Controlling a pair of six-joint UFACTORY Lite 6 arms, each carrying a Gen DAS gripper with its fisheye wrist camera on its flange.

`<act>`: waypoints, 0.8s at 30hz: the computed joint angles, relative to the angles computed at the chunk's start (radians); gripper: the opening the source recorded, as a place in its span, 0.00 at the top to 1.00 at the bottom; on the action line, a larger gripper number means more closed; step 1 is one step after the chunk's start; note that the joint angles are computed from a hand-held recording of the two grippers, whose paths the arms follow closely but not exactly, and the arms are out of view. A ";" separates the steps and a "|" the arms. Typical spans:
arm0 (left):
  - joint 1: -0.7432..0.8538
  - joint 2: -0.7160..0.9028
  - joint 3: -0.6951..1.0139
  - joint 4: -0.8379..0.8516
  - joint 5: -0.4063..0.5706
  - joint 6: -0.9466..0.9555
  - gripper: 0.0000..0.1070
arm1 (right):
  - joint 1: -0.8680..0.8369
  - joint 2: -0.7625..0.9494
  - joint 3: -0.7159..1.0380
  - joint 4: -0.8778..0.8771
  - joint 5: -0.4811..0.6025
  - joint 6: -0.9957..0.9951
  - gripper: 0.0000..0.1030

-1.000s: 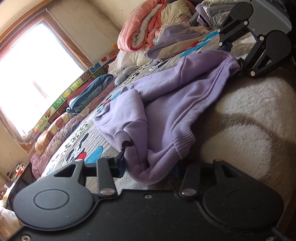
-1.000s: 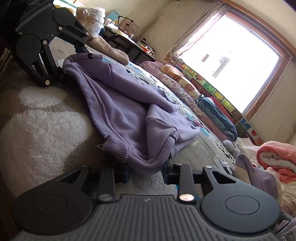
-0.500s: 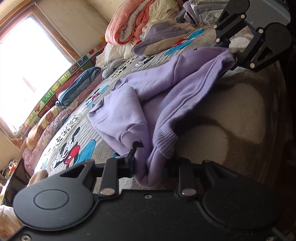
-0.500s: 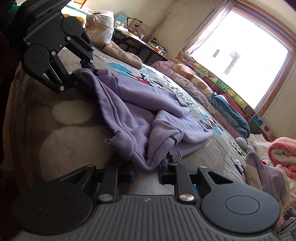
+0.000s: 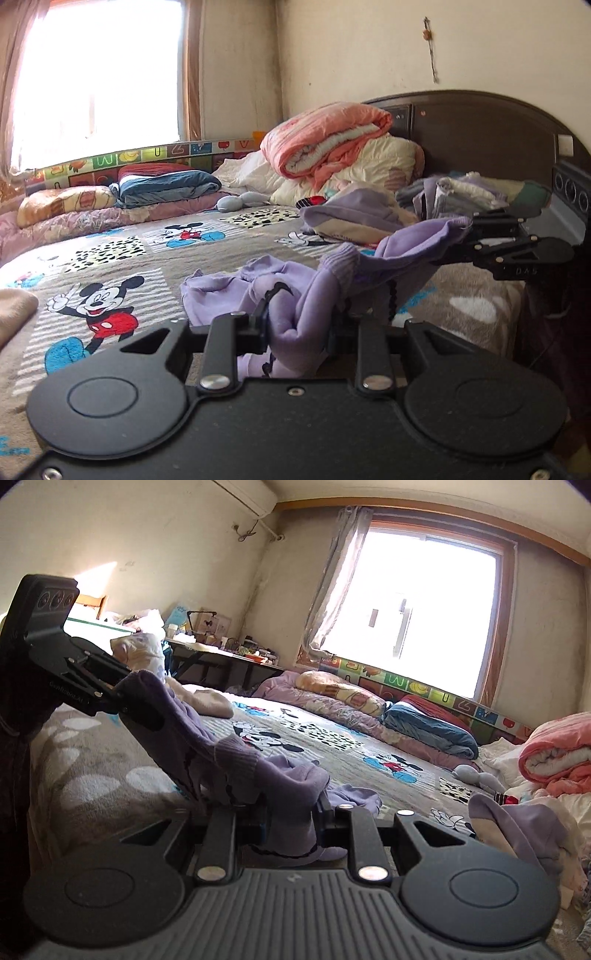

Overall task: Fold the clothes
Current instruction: 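Lift and flip the folded sweatshirt over with both grippers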

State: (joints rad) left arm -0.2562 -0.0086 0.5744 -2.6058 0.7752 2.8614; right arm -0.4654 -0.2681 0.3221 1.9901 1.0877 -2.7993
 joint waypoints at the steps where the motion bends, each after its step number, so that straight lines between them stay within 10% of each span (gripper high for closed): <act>1: 0.019 0.043 0.048 0.036 0.018 -0.066 0.76 | 0.008 0.048 0.042 0.017 0.012 0.034 0.77; 24: 0.148 1.117 1.576 0.841 -0.216 -1.477 0.82 | 0.207 1.254 1.447 -0.063 -0.163 1.008 0.84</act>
